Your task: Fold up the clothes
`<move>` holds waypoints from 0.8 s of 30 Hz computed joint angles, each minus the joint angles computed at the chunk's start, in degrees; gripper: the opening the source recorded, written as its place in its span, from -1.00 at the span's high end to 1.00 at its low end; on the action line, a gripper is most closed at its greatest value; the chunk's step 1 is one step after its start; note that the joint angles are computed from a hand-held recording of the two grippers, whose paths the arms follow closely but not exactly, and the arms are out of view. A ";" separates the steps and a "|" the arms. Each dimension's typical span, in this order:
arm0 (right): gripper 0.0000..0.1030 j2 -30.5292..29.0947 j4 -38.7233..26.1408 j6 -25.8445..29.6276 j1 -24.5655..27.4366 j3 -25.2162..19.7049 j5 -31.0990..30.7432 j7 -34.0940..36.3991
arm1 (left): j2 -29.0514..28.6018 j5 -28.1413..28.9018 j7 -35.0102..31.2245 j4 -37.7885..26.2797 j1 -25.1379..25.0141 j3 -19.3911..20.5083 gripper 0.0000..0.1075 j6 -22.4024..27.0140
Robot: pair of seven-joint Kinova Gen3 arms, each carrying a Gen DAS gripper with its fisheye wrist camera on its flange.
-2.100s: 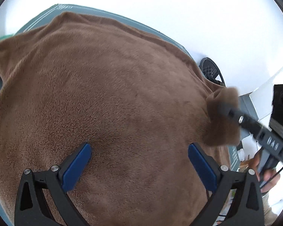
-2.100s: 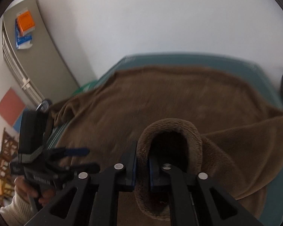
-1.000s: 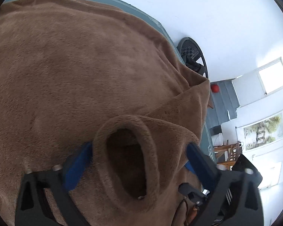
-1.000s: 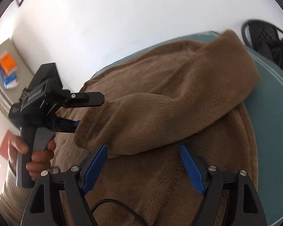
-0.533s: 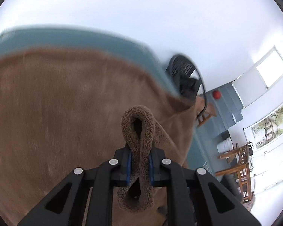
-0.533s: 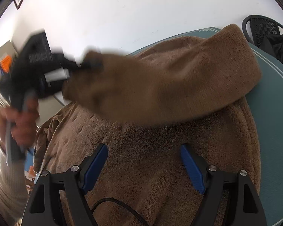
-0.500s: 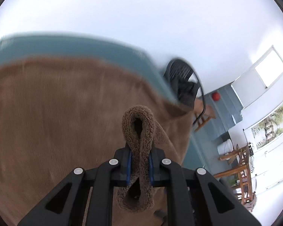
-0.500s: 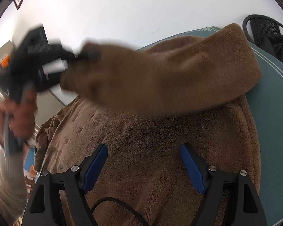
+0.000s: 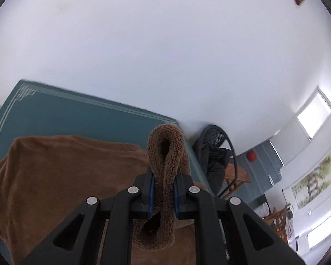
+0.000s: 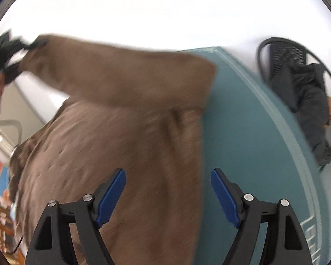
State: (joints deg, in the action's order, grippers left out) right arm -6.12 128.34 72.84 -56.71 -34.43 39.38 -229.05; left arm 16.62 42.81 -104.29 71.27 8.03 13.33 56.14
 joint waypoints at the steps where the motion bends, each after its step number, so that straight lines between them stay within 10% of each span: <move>1: -0.58 -0.09 0.13 0.60 0.49 0.59 -0.46 0.40 | -0.08 0.44 -0.11 0.87 -0.79 -0.31 0.72 0.22; 17: -0.58 9.25 -5.83 -2.63 7.65 11.71 2.45 25.11 | 1.00 4.92 -0.41 10.45 -9.43 -3.69 0.72 2.37; 24: -0.68 8.90 -3.62 0.16 5.79 13.65 -2.70 18.37 | 1.95 2.62 -0.10 14.25 -10.73 -5.09 0.71 2.65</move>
State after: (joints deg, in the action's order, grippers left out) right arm 2.78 124.71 73.00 -50.92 -20.79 36.68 -210.68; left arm 18.57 45.43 -104.39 85.52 -2.70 8.23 58.78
